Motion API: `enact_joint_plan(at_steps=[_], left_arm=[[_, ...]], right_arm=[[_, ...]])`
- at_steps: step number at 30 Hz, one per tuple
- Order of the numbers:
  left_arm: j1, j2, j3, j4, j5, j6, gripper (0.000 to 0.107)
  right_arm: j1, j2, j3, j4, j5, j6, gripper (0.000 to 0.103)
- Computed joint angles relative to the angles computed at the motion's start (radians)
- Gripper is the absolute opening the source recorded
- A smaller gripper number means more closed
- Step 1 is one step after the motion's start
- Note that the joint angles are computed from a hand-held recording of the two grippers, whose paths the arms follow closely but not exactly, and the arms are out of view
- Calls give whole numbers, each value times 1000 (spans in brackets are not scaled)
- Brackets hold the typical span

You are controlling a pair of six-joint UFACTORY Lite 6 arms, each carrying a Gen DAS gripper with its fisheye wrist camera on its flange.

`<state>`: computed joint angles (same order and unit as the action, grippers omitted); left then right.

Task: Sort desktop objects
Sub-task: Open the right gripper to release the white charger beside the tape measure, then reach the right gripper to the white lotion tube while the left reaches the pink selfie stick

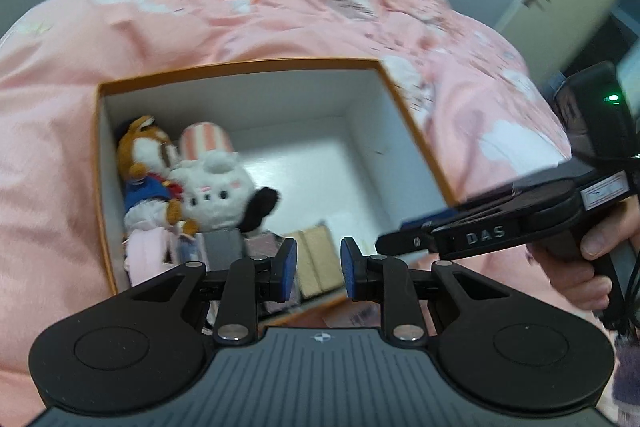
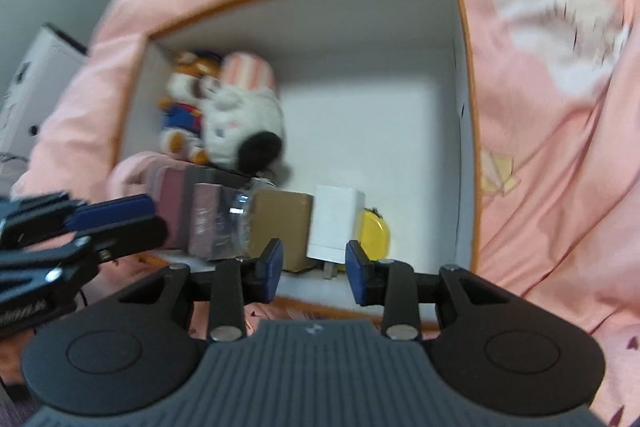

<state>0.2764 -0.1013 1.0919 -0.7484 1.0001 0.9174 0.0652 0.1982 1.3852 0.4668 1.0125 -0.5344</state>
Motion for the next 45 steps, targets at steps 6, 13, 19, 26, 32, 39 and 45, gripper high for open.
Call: enact_joint_plan(at_steps=[6, 13, 19, 26, 32, 39, 45], left_arm=[[-35, -111, -49, 42, 73, 109, 26], [-126, -210, -170, 95, 16, 185, 26], [-205, -231, -244, 233, -31, 159, 26], [-269, -239, -317, 398, -101, 64, 26], [-301, -217, -336, 457, -127, -16, 26], [-329, -208, -350, 478, -147, -62, 26], [-344, -217, -358, 476, -148, -83, 26]], right_arm=[[-84, -255, -232, 146, -45, -179, 37], [-95, -505, -621, 180, -298, -274, 38], [-133, -513, -786, 305, -486, -373, 54], [-221, -424, -783, 567, -425, -658, 73], [-183, -344, -752, 676, -458, -755, 75], [-215, -173, -680, 768, -376, -827, 75], [-205, -174, -700, 788, -387, -842, 51]])
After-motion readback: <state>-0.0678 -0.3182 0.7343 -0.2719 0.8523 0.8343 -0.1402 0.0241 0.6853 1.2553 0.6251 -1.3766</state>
